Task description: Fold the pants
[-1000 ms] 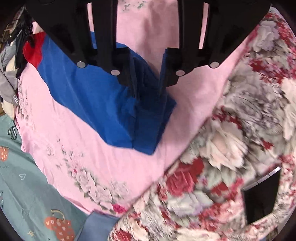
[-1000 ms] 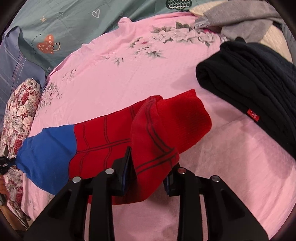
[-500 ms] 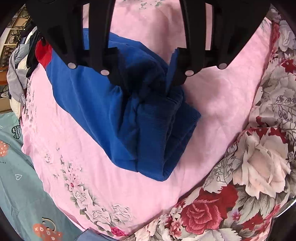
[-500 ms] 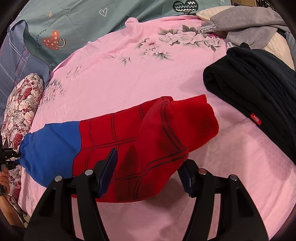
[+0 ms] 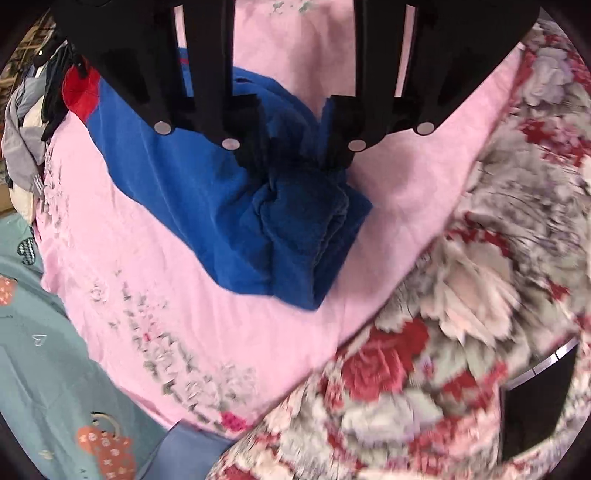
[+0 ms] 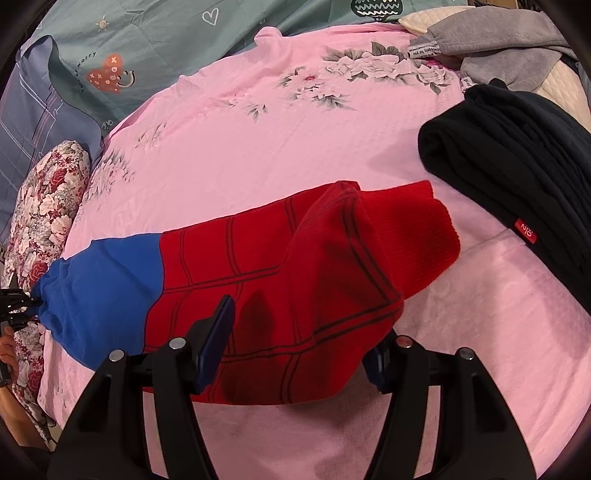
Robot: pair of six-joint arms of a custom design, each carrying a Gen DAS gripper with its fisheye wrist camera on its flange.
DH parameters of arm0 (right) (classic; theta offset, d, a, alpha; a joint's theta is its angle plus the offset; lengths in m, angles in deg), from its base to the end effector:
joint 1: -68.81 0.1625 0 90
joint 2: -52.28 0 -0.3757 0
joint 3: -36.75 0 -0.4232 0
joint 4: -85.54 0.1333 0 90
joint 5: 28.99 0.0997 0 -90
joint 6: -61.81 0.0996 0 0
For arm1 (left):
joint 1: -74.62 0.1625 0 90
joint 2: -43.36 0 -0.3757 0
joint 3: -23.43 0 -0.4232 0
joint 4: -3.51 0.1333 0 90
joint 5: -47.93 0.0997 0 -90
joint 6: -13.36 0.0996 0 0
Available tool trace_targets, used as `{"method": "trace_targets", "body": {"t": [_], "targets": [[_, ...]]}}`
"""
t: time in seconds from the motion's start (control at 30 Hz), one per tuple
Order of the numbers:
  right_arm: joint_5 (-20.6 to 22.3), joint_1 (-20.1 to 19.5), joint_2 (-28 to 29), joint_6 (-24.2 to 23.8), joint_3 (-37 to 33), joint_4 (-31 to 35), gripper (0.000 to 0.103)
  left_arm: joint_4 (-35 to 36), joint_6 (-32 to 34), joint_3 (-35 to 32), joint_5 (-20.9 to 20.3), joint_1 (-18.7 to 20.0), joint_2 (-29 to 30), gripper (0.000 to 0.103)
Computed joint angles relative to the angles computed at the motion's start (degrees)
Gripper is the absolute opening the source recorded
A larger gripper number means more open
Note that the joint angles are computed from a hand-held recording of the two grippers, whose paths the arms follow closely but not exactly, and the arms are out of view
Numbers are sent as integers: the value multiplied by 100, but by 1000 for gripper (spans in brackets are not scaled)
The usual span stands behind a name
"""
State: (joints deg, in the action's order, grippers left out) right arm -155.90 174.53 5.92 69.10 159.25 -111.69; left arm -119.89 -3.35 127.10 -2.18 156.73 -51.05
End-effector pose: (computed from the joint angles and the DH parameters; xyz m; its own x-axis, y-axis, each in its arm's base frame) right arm 0.2027 -0.4490 0.0068 -0.8762 0.1858 0.4446 -0.1218 0.8073 -0.5775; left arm 0.1252 -0.5333 0.4400 -0.7984 -0.4078 -0.4429 -0.1089 0.8213 -0.5600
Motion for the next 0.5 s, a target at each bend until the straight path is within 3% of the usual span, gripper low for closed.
{"method": "trace_targets", "body": {"t": [0.17, 0.27, 0.37, 0.4, 0.47, 0.5], "targets": [[-107, 21, 31, 78, -19, 87, 63, -16, 216, 112, 758, -17, 46, 22], [-81, 36, 6, 169, -18, 182, 64, 248, 73, -52, 752, 312, 389, 26], [-82, 34, -8, 196, -21, 211, 64, 132, 118, 66, 1053, 189, 333, 45], [-137, 46, 28, 155, -41, 140, 64, 262, 93, 58, 1254, 109, 323, 59], [-137, 29, 46, 195, -45, 28, 44, 255, 198, 121, 1416, -9, 212, 70], [-4, -13, 7, 256, -1, -14, 26, 86, 337, 176, 1375, -31, 133, 72]]}}
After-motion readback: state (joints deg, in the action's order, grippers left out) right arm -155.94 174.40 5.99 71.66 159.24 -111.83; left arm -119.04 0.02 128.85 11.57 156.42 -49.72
